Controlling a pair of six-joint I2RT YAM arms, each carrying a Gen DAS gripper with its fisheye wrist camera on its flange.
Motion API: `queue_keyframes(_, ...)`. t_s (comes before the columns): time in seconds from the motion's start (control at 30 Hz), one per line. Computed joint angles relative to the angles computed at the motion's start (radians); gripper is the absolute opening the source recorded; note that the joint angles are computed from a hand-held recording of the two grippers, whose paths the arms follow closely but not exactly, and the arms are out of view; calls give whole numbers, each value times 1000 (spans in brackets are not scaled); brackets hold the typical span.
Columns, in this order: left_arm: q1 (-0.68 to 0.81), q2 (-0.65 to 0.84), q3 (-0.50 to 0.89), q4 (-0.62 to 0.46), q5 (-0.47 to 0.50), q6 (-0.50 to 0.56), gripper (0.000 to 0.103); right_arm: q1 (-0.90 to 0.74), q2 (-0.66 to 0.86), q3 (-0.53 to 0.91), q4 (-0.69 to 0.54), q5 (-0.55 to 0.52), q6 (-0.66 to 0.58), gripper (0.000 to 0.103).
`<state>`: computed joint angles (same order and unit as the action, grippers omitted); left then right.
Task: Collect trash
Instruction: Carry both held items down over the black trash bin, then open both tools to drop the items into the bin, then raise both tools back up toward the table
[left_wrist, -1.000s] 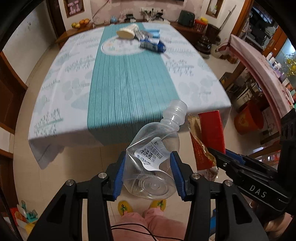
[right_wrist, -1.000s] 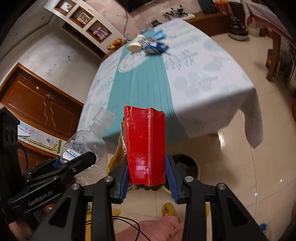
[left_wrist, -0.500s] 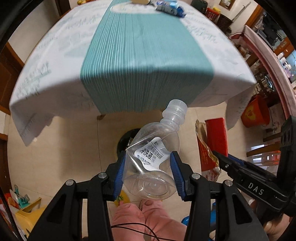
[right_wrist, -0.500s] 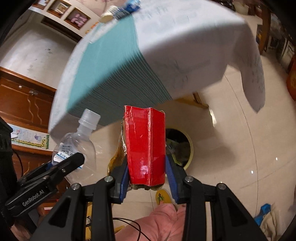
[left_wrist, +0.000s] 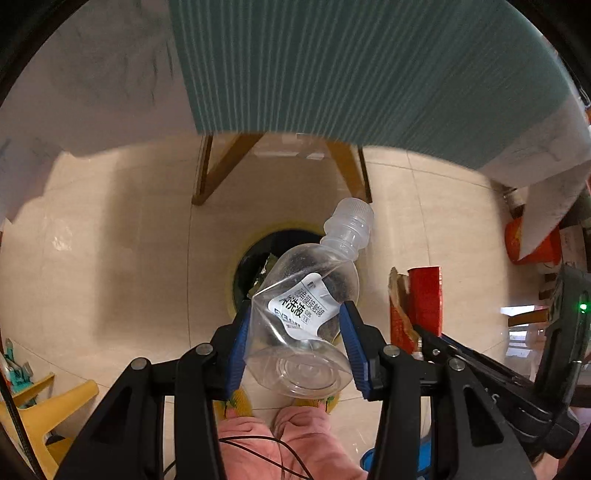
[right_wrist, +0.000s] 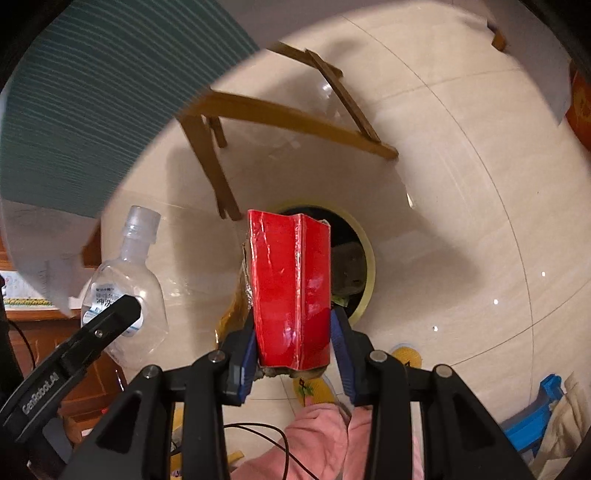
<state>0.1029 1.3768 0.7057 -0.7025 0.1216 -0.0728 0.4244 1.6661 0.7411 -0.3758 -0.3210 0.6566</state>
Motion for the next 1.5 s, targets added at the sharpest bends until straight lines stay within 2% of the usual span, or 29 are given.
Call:
queue_keyframes(0.27, -27, 128, -80, 215, -19, -18, 47, 49, 215, 5, 222, 0, 63, 41)
queue_keyframes(0.37, -17, 149, -95, 259, -32, -11, 64, 69, 260, 13, 259, 6, 68, 50)
queue_keyframes(0.43, -6, 166, -89, 267, -41, 6, 75, 73, 282, 24, 278, 9, 60, 61)
queue_keyframes(0.6, -5, 178, -68, 266, -90, 15, 76, 80, 261, 26, 274, 40, 68, 62)
queue_keyframes(0.7, 14, 137, -39, 205, -91, 31, 76, 77, 216, 31, 230, 53, 65, 62)
queue_keyframes(0.87, 46, 34, 37, 44, -81, 56, 76, 81, 89, 39, 122, 69, 41, 62)
queue_keyframes(1.07, 82, -74, 186, -192, -65, 101, 76, 98, -90, 121, -111, 101, 9, 62)
queue_keyframes(1.27, 79, -128, 475, -489, -57, 144, 76, 94, -245, 277, -364, 111, 20, 62)
queue_keyframes(1.5, 71, -54, 904, -751, -36, 147, 76, 94, -269, 655, -689, 132, -58, 62)
